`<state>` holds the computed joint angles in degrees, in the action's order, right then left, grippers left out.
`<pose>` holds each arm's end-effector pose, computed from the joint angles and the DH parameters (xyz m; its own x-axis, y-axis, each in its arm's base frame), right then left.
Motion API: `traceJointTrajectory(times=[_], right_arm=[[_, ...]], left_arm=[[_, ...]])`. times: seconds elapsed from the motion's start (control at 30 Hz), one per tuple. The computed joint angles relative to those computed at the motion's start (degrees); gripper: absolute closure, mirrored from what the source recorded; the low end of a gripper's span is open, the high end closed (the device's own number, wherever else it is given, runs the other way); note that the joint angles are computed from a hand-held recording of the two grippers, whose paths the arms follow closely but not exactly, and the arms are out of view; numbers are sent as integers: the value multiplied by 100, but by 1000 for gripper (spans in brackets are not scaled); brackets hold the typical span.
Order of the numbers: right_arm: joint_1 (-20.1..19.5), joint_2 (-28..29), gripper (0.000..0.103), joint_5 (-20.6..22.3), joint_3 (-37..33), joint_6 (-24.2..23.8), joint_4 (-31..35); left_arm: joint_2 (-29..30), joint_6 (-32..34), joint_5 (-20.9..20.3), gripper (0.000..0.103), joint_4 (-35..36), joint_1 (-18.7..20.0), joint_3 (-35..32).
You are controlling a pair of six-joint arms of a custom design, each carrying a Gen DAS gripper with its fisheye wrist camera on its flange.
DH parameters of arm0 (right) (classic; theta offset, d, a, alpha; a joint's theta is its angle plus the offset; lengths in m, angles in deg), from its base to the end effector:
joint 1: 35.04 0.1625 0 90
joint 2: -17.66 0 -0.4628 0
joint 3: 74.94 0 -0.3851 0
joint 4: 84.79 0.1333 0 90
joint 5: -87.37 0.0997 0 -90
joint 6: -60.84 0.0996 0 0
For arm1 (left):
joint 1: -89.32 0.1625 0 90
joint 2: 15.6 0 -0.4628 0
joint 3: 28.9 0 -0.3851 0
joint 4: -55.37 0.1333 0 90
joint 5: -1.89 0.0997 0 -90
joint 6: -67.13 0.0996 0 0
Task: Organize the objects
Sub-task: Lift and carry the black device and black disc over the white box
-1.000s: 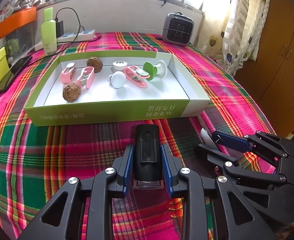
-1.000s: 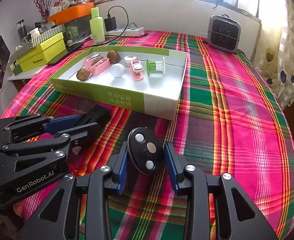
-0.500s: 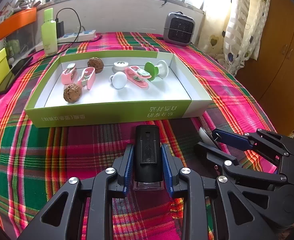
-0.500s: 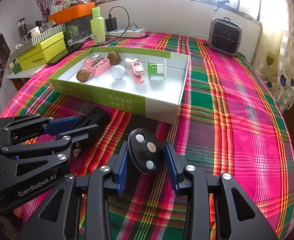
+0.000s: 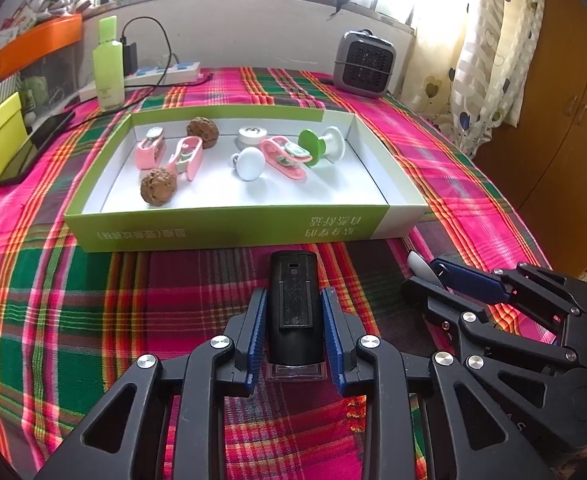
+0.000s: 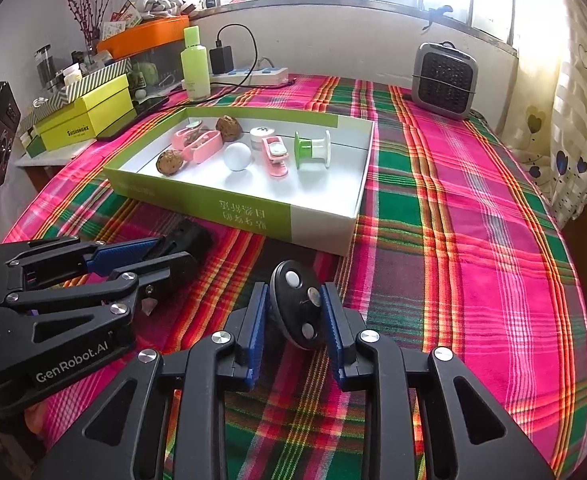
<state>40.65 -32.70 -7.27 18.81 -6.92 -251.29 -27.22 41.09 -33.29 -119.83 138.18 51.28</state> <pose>-0.0548 -0.7217 0.2256 -0.5530 -0.6418 0.5313 -0.8055 0.5749 -0.1440 -0.3028 -0.6730 -0.1292 -0.8049 -0.1346 -0.5779 0.3083 0.7373 -0.6011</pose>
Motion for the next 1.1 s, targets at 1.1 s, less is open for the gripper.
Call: traceJointTrajectory(times=[1.1], right_arm=[[191, -141, 76, 394, 54, 24, 323]], left_arm=[[-356, 13, 277, 78, -215, -106, 347]])
